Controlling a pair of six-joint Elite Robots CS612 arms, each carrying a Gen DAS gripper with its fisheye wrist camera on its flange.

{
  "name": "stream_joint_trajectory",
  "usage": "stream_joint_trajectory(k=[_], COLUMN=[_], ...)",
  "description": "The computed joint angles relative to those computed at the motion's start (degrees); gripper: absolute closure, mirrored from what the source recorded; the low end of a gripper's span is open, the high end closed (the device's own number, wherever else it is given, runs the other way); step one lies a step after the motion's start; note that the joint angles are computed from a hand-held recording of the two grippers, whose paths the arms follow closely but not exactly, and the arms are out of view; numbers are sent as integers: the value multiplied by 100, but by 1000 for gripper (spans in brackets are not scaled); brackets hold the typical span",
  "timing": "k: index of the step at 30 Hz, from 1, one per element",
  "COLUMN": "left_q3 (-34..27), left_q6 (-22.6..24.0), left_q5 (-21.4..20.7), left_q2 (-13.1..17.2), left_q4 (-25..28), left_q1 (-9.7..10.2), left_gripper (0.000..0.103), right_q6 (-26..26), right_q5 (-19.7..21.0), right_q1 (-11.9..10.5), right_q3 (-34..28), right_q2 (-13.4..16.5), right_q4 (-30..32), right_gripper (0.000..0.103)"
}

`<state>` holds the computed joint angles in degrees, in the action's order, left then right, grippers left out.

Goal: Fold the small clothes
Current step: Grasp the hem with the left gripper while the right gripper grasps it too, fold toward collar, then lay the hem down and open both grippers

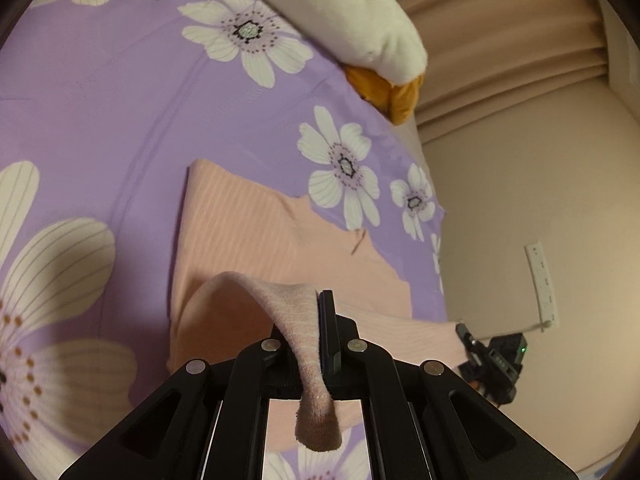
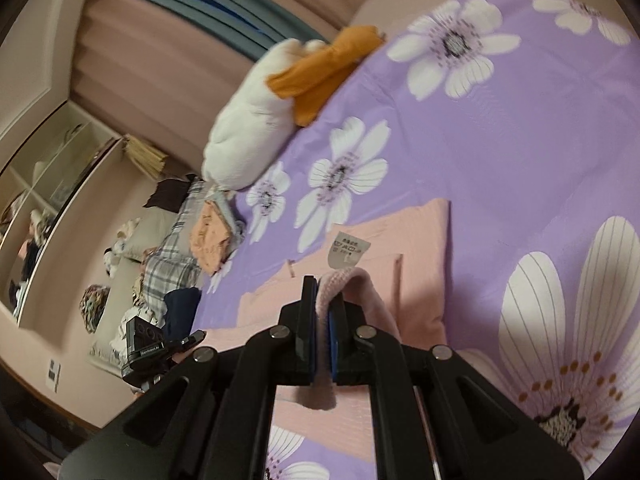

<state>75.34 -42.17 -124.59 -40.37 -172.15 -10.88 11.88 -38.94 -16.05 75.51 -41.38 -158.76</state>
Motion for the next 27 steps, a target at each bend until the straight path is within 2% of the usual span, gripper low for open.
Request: stream_joint_trajectory(k=[9, 13, 17, 18, 19, 21, 22, 24, 26, 27], left_q3=[-545, -773, -972, -1031, -1077, -1192, -1246, -1343, -1336, -1315], left_q6=[-606, -1228, -1616, -1785, -1878, -1916, -1887, -1901, -2220, -2587], left_q5=[-39, -198, -178, -217, -252, -262, -248, -138, 69, 123], left_q2=[384, 592, 709, 745, 769, 815, 825, 846, 853, 888], left_q4=[234, 176, 371, 459, 525, 718, 862, 1058, 873, 503], left_q1=[70, 132, 153, 168, 177, 185, 188, 184, 200, 222], left_gripper=[103, 103, 103, 103, 103, 103, 102, 85, 39, 33], right_q6=[166, 199, 479, 612, 736, 1077, 1244, 1355, 1471, 1534], right_q5=[-334, -335, -318, -366, -409, -293, -216, -333, -466, -460], right_q1=[115, 140, 143, 142, 138, 112, 96, 95, 98, 98], right_q3=[-684, -1013, -1310, -1384, -1436, -1530, -1577, -1646, -1719, -1764], right_q2=[391, 564, 733, 778, 806, 887, 932, 954, 979, 1004], right_q4=[903, 1385, 1726, 1775, 1818, 1797, 1729, 1706, 1624, 1601], right_gripper=[95, 95, 94, 91, 82, 68, 66, 63, 56, 56])
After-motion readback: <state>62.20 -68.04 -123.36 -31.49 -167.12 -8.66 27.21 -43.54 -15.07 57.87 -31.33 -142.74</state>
